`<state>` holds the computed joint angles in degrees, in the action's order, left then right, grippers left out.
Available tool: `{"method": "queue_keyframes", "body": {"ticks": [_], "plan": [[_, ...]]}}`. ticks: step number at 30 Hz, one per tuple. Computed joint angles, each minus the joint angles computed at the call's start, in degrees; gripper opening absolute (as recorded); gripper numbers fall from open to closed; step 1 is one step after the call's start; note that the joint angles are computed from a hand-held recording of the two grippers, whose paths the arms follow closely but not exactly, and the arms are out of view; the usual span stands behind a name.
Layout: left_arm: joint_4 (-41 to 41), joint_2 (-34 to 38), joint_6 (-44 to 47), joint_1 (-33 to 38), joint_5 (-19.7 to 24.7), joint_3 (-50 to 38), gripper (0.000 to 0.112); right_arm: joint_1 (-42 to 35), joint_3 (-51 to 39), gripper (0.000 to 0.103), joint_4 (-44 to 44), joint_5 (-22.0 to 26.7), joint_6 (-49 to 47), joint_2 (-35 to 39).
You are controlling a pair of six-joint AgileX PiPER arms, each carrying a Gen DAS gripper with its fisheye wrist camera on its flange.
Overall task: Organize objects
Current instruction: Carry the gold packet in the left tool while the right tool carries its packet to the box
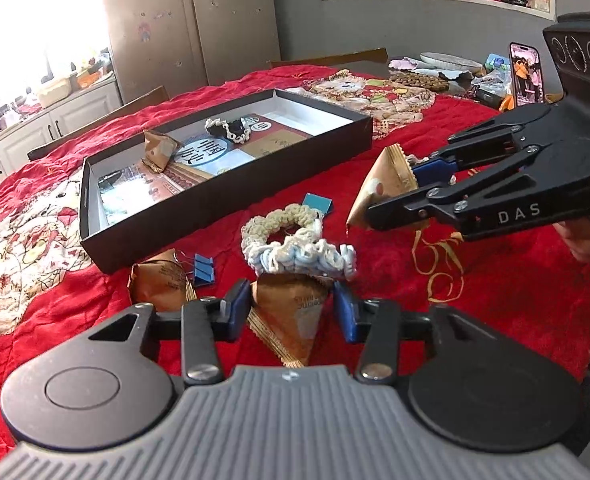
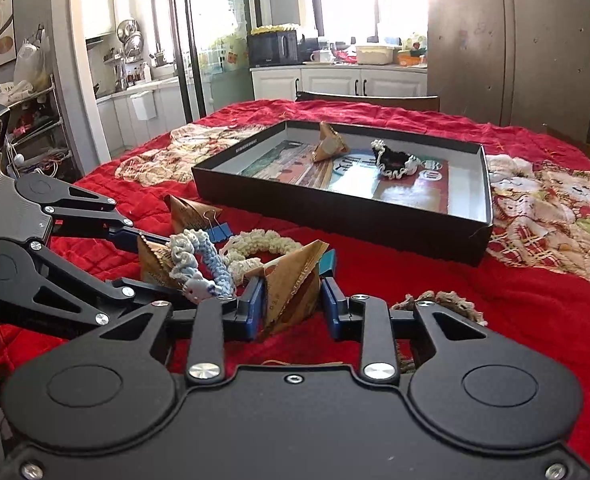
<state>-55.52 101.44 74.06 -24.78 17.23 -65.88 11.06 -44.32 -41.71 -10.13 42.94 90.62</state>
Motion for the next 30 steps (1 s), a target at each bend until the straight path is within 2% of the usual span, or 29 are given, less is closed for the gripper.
{"method": "queue_keyframes", "body": {"ticks": [8,16,21,30], "plan": [[-0.56,-2.03,1.34,-0.59,-0.22,0.49,0.047,-0.38,2.21,0.030,4.31,-0.19,-4.17,-3.47],[1.43,-2.72,-0.65,-0.89,-0.51,0.51,0.046,-0.74,3.38,0.030,0.75,-1.53,-1.25,-6.08],[1.32,-3.48,-0.23,-0.81,-0.48,1.01,0.046,-0.09,3.78,0.030,4.77,-1.24,-5.49,-6.87],[-0.44,-5.20,2.05,-0.89,-0.61,1.98,0.046,-0.62,3.83,0.030,2.98,-1.67,-4.03,-7.39]]}}
